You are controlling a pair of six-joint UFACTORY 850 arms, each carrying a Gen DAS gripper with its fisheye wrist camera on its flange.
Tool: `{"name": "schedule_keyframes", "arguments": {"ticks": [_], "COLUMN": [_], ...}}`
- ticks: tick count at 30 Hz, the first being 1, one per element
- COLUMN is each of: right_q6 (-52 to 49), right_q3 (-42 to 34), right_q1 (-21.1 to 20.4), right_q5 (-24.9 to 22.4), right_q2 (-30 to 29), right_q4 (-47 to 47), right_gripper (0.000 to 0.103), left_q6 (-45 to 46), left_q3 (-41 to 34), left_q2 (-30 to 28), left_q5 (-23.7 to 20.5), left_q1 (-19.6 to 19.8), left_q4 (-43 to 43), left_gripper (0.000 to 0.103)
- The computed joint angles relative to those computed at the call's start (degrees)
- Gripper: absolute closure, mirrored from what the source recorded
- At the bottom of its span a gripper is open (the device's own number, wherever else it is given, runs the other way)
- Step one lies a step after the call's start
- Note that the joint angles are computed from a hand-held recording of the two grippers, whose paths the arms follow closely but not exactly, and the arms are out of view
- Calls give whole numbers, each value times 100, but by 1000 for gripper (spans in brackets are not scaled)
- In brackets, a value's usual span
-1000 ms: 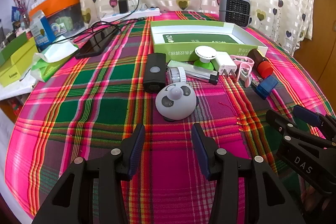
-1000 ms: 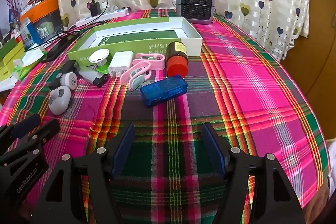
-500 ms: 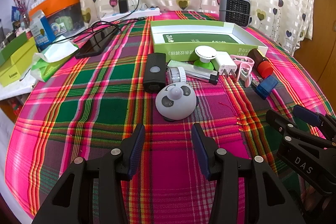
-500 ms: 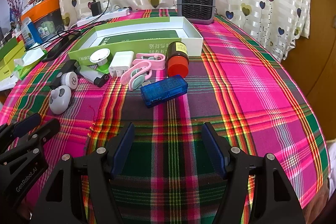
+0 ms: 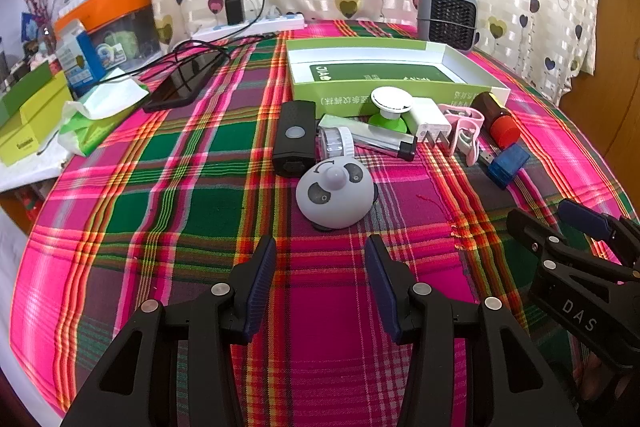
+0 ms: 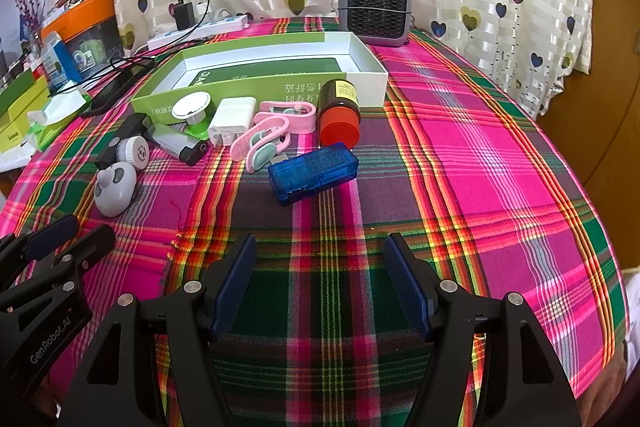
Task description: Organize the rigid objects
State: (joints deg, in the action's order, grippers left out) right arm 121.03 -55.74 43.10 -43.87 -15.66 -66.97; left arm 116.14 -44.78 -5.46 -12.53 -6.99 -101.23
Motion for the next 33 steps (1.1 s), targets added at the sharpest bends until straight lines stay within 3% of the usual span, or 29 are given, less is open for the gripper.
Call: {"name": "schedule_keyframes", "arguments": {"ticks": [7, 10, 14, 23, 27, 33], "right_q6": [-48, -101, -221, -334, 311, 505], "right_q3": [52, 95, 221, 328, 455, 326], "right_q1": [6, -20, -114, -364, -584, -698], "right_q5": [162, 280, 508, 992, 1434, 1473], "right_q2": [36, 79, 208, 365, 516, 447], "right_q4": [-141, -193, -287, -358, -604, -646], "right_gripper": [37, 37, 37, 37, 37, 37], "left_q6": [-79, -596, -1246, -1834, -2361, -2638], "left_q3": [-33, -108, -214, -450, -663, -861], "left_q2": [-53, -88, -148, -338, -497, -627], "left_q5": [-113, -245, -542, -1259, -1609, -1508], "left_q1": [85, 156, 293, 562, 650, 531], "left_q4": [266, 904, 1594, 2227, 2544, 2782], "left_gripper": [59, 59, 59, 59, 57, 57]}}
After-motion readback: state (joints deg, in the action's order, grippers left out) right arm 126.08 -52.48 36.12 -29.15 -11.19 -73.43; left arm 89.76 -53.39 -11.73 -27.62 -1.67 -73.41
